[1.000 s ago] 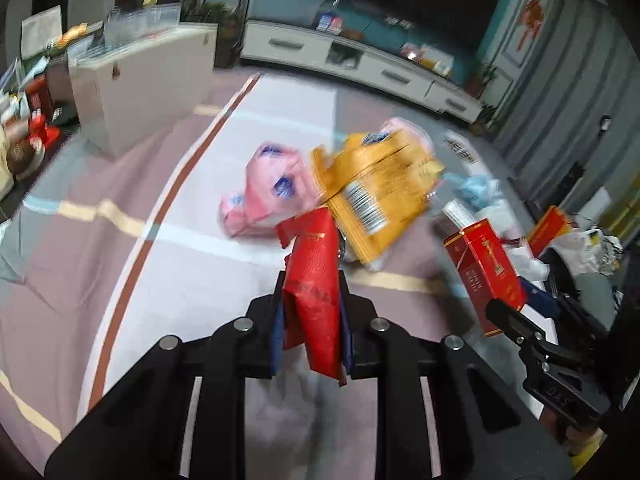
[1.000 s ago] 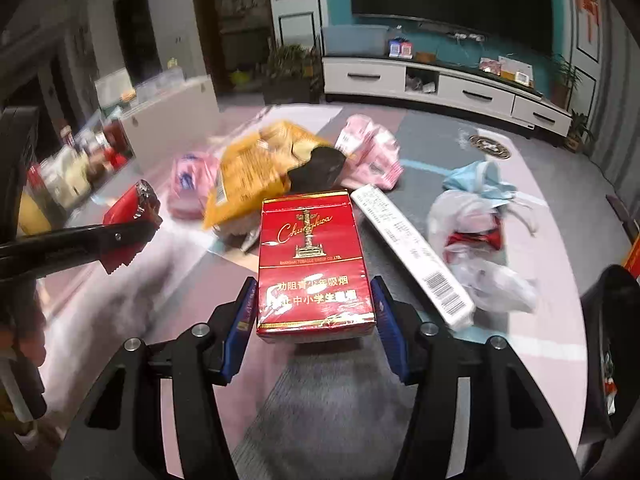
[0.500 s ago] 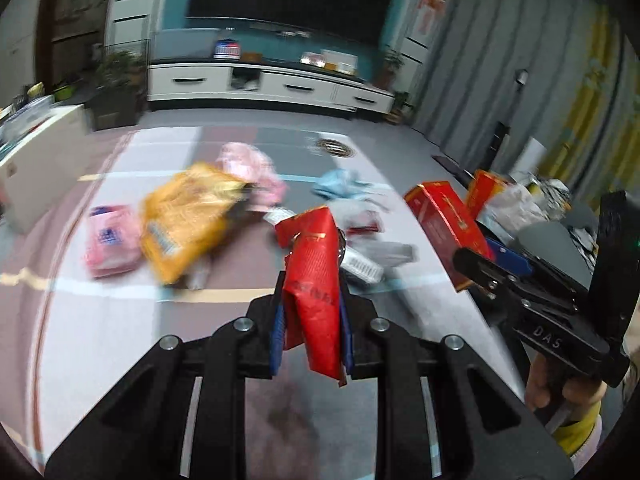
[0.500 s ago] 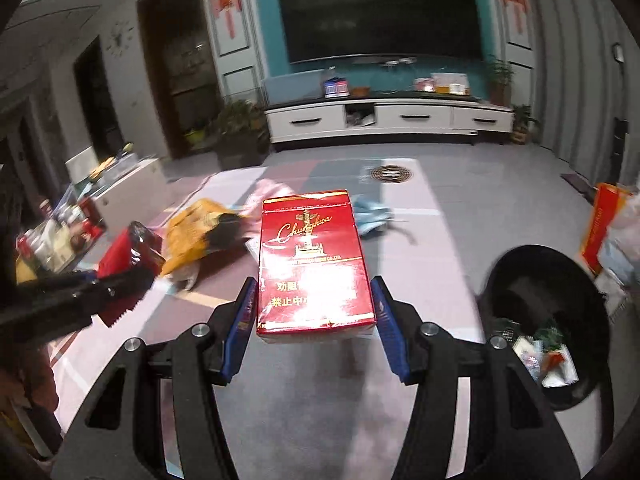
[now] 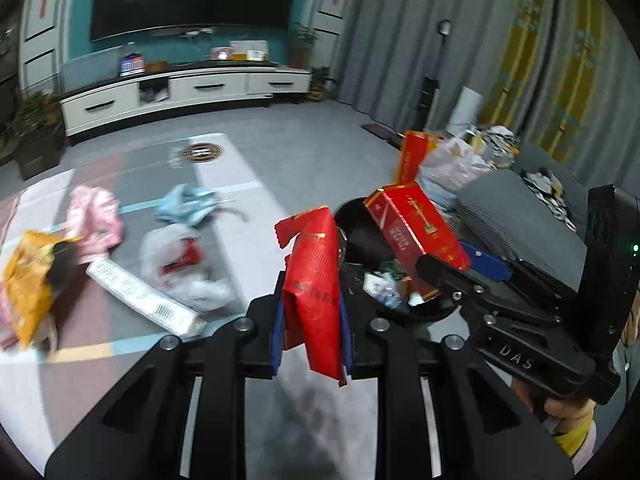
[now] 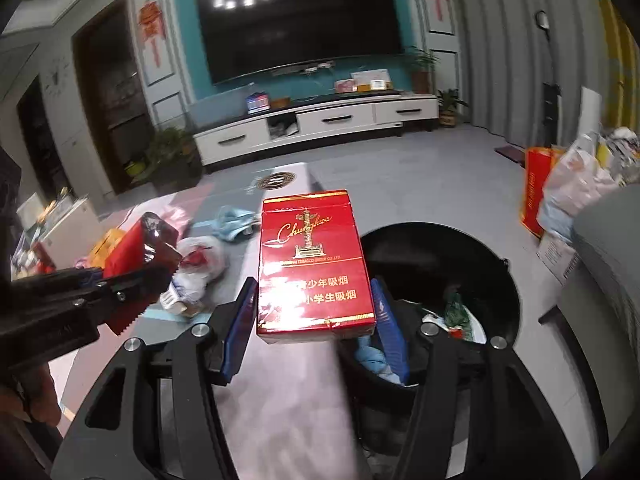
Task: Collect trash
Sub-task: 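Carry both red items over the black bin and open both grippers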
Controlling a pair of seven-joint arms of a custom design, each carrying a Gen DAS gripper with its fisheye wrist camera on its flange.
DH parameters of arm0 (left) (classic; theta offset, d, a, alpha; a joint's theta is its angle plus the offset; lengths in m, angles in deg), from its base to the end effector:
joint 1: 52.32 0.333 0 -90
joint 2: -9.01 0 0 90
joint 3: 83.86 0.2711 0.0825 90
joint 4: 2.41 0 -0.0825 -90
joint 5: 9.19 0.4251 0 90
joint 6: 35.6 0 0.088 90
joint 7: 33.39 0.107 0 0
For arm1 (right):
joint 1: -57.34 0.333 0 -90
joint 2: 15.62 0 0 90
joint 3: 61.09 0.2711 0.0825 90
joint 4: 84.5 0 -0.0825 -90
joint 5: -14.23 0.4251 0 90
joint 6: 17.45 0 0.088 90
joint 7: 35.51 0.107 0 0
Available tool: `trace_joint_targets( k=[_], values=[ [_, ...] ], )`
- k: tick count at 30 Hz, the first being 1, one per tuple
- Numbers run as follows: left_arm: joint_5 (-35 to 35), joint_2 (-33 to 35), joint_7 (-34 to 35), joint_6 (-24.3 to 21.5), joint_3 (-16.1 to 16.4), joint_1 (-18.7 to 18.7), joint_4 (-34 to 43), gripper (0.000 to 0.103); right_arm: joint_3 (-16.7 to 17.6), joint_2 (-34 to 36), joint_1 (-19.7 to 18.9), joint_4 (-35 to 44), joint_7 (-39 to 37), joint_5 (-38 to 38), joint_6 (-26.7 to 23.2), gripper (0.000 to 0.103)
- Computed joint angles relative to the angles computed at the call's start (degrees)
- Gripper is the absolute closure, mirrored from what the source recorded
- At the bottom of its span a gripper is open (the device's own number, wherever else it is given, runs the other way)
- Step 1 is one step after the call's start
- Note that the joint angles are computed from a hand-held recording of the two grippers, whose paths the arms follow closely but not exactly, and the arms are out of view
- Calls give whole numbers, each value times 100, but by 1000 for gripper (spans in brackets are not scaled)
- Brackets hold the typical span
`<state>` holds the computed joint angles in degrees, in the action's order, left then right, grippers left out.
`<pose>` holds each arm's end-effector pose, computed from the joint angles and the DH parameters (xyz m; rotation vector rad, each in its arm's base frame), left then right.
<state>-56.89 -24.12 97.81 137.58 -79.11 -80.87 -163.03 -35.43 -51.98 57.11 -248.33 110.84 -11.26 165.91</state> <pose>0.4164 -0.1274 0.3775 -1.5177 2.1419 -1.1006 0.3814 0.2039 0.3795 -1.5829 1.6354 -0.6198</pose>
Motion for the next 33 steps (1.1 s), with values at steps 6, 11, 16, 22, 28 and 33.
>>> trace_joint_targets(
  k=[6, 11, 16, 22, 28, 33],
  values=[
    [-218, 839, 45, -136, -137, -260, 695, 79, -17, -400, -179, -353, 200, 61, -130, 46],
    [-223, 1481, -146, -208, -711, 99, 1214, 79, -218, -675, -259, -631, 314, 26, -286, 46],
    [-130, 1994, -257, -238, -1101, 312, 1651, 79, -430, -764, -335, -804, 384, 41, -302, 46],
    [-193, 2565, -361, -688, -1384, 595, 2208, 79, -408, -758, -468, -812, 435, -10, -524, 46],
    [256, 3062, -802, -870, -1693, 917, 2589, 74, -909, -341, -294, -683, 325, -16, -671, 46],
    [663, 3358, -1233, -842, -1825, 1105, 2765, 68, -1252, -17, -79, -552, 174, 59, -809, 46]
  ],
)
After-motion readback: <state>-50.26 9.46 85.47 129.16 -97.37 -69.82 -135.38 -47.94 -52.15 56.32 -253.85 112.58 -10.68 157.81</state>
